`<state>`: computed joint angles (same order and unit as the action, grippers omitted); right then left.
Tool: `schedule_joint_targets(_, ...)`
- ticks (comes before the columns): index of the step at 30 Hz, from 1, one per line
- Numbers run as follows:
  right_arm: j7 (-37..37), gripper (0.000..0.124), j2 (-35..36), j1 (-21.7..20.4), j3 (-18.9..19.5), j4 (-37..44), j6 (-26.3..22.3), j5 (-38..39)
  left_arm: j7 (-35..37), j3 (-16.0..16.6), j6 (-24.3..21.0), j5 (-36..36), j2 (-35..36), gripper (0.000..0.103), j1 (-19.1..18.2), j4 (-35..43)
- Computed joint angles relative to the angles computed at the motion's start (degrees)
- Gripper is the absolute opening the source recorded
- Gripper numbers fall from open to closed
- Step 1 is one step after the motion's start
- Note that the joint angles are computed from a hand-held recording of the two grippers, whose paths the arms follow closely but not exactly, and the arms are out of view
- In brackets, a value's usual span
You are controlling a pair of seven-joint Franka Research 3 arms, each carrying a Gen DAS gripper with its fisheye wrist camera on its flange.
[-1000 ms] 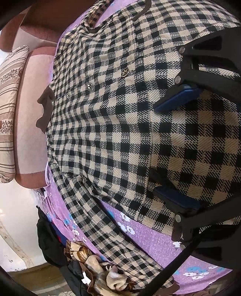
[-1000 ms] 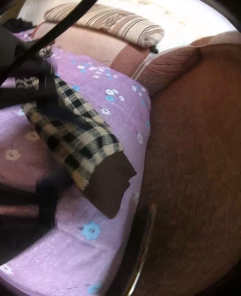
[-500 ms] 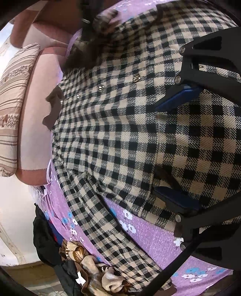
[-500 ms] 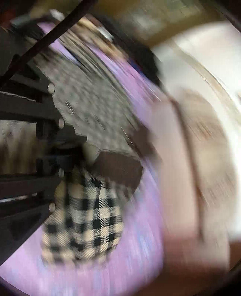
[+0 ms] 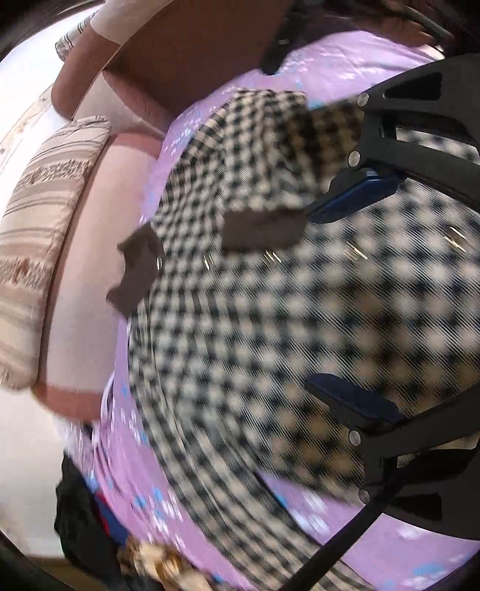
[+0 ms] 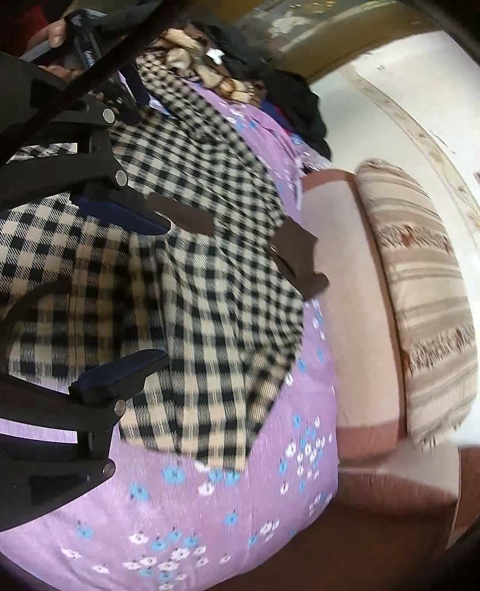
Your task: Fold large clothes
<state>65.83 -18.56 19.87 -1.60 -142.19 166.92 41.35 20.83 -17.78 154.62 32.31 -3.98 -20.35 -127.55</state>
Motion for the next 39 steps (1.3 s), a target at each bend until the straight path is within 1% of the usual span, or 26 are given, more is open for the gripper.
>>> schedule_joint_targets(2, 0.10, 0.069, 0.10, -0.02, -0.50, -0.02, 0.39, 0.79, 4.30, 0.53, 1.27, -2.44, 6.12, 0.082, 0.00, 5.50)
schedule_joint_targets(3, 0.37, 0.069, 0.33, -0.35, -0.64, 0.03, 0.53, 0.85, 7.53, 0.66, 1.63, -5.06, 9.25, 0.082, -0.02, 8.36)
schedule_joint_targets(5, 0.50, 0.069, 0.07, -0.82, -0.98, -0.25, 0.55, 0.96, 12.92, 0.61, 1.03, -9.93, 15.14, 0.081, -0.08, 14.01)
schedule_joint_targets(7, 0.51, 0.069, 0.80, -1.27, -1.26, 0.09, 0.55, 1.00, 17.50, 0.15, -0.60, -14.54, 20.96, 0.070, 0.01, 19.78)
schedule_joint_targets(8, 1.35, 0.069, 1.30, -2.14, -0.82, 0.24, 0.87, 0.10, 18.29, 0.42, -2.33, -15.46, 22.84, 0.052, -0.51, 21.97)
schedule_joint_targets(9, 2.00, 0.069, 1.85, -2.57, -0.40, 0.37, 1.35, -0.50, 16.00, 2.47, -4.66, -12.62, 24.00, 0.039, -2.81, 24.16)
schedule_joint_targets(10, 3.06, 0.069, 2.24, -3.45, 0.06, 0.45, 1.62, -1.69, 15.06, 3.32, -5.44, -10.99, 24.57, 0.028, -3.93, 25.47)
schedule_joint_targets(11, 3.87, 0.069, 2.60, -3.94, 0.26, 0.55, 1.94, -2.37, 17.48, 2.16, -5.33, -13.37, 25.06, 0.008, -3.08, 26.25)
schedule_joint_targets(12, 4.11, 0.069, 2.77, -4.04, 0.03, 0.65, 2.06, -2.47, 18.35, 1.80, -6.25, -14.59, 25.20, 0.008, -2.99, 27.19)
schedule_joint_targets(15, 4.64, 0.069, 3.31, -4.48, -0.72, 0.89, 2.96, -2.10, 15.16, 4.94, -6.36, -8.38, 22.64, 0.008, -5.58, 27.67)
schedule_joint_targets(17, 4.74, 0.069, 3.56, -4.48, -1.25, 1.03, 3.62, -1.50, 13.57, 5.90, -5.57, -6.07, 20.55, 0.008, -5.23, 27.09)
schedule_joint_targets(19, 3.74, 0.069, 3.92, -3.77, -2.18, 1.56, 3.87, 0.22, 10.87, 7.44, -6.91, -2.16, 18.37, 0.008, -4.75, 26.87)
schedule_joint_targets(21, 2.83, 0.069, 4.66, -3.31, -2.41, 2.44, 4.16, 1.46, 8.83, 8.30, -9.65, 0.46, 17.04, 0.008, -3.43, 26.96)
schedule_joint_targets(24, 3.35, 0.069, 6.25, -3.80, -1.29, 3.97, 3.94, 0.73, 4.25, 9.54, -15.01, 3.95, 16.22, 0.008, -1.07, 26.63)
schedule_joint_targets(26, 4.14, 0.069, 7.48, -4.16, -0.28, 4.99, 3.86, -0.35, 2.21, 10.18, -21.68, 7.33, 17.64, 0.008, -0.24, 27.53)
schedule_joint_targets(28, 5.39, 0.069, 8.76, -4.58, 0.84, 5.89, 3.80, -2.13, 2.81, 10.00, -25.40, 7.83, 19.43, 0.009, 0.92, 27.99)
schedule_joint_targets(31, 7.31, 0.069, 10.74, -4.93, 2.44, 7.28, 3.94, -5.38, 3.96, 9.40, -23.28, 5.46, 19.79, 0.013, 3.21, 25.34)
schedule_joint_targets(32, 7.42, 0.069, 11.19, -4.84, 2.63, 7.61, 4.13, -5.85, 3.27, 9.38, -22.82, 5.99, 19.24, 0.017, 3.25, 24.09)
schedule_joint_targets(33, 7.68, 0.069, 11.93, -4.70, 3.13, 8.07, 4.85, -6.83, 2.52, 9.42, -22.83, 7.00, 19.37, 0.019, 3.08, 23.89)
schedule_joint_targets(35, 8.60, 0.069, 12.76, -4.62, 3.83, 8.45, 6.02, -8.70, 1.80, 9.39, -23.11, 8.52, 19.73, 0.019, 2.82, 24.20)
schedule_joint_targets(36, 7.22, 0.069, 13.28, -3.75, 3.79, 8.92, 6.92, -7.58, 2.46, 9.21, -23.31, 8.42, 19.96, 0.019, 2.91, 24.61)
schedule_joint_targets(38, -3.15, 0.067, 14.57, -0.46, 2.28, 11.87, 5.86, 2.44, 3.02, 9.01, -22.82, 8.06, 20.12, 0.019, 3.11, 24.80)
schedule_joint_targets(39, -6.05, 0.065, 15.51, -0.11, 2.59, 13.45, 5.56, 4.62, 3.09, 8.91, -22.87, 7.84, 20.61, 0.019, 3.01, 25.43)
